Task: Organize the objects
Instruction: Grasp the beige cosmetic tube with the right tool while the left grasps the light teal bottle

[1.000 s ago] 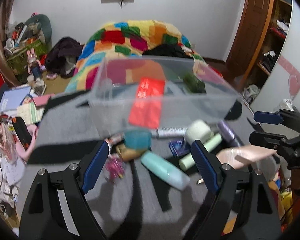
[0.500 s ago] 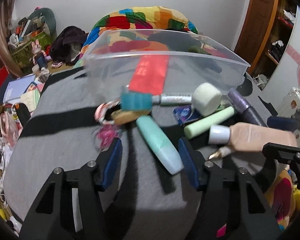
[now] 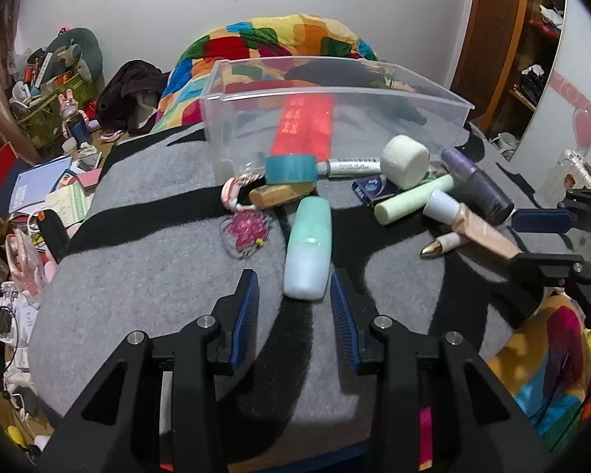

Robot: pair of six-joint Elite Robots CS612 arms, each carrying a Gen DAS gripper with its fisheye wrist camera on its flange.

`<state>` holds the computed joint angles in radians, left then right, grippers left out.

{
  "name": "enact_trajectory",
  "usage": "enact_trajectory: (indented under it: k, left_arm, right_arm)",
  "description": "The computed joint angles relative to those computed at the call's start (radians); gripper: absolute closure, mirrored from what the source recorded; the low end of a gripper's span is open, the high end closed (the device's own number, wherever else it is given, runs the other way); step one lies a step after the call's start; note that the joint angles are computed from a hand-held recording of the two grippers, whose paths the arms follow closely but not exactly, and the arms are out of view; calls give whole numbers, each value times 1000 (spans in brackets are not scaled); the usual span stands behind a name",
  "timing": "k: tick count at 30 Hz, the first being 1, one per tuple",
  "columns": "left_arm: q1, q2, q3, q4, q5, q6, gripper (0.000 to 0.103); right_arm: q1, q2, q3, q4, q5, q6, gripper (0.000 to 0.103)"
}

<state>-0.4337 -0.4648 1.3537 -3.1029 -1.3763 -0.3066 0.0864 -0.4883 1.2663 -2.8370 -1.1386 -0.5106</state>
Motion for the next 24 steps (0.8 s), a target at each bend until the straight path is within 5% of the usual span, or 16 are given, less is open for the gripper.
enact_trajectory:
  k: [5, 11, 17, 23, 24]
  left_arm:
    - [9, 22, -46, 18, -49, 13, 65]
    - [12, 41, -82, 34, -44, 11, 65]
    - [6, 41, -70, 6, -21, 17, 79]
    - [6, 23, -38, -40, -36, -3, 79]
    - [6, 20, -33, -53, -35, -6, 79]
  right_arm:
    - [13, 22, -46, 0, 26, 29, 61]
    - [41, 67, -129, 49, -73, 46, 63]
    - [41, 68, -121, 22, -85, 63, 79]
    - [34, 55, -98, -9, -63, 81, 88]
    - [30, 51, -93, -16, -47, 90, 98]
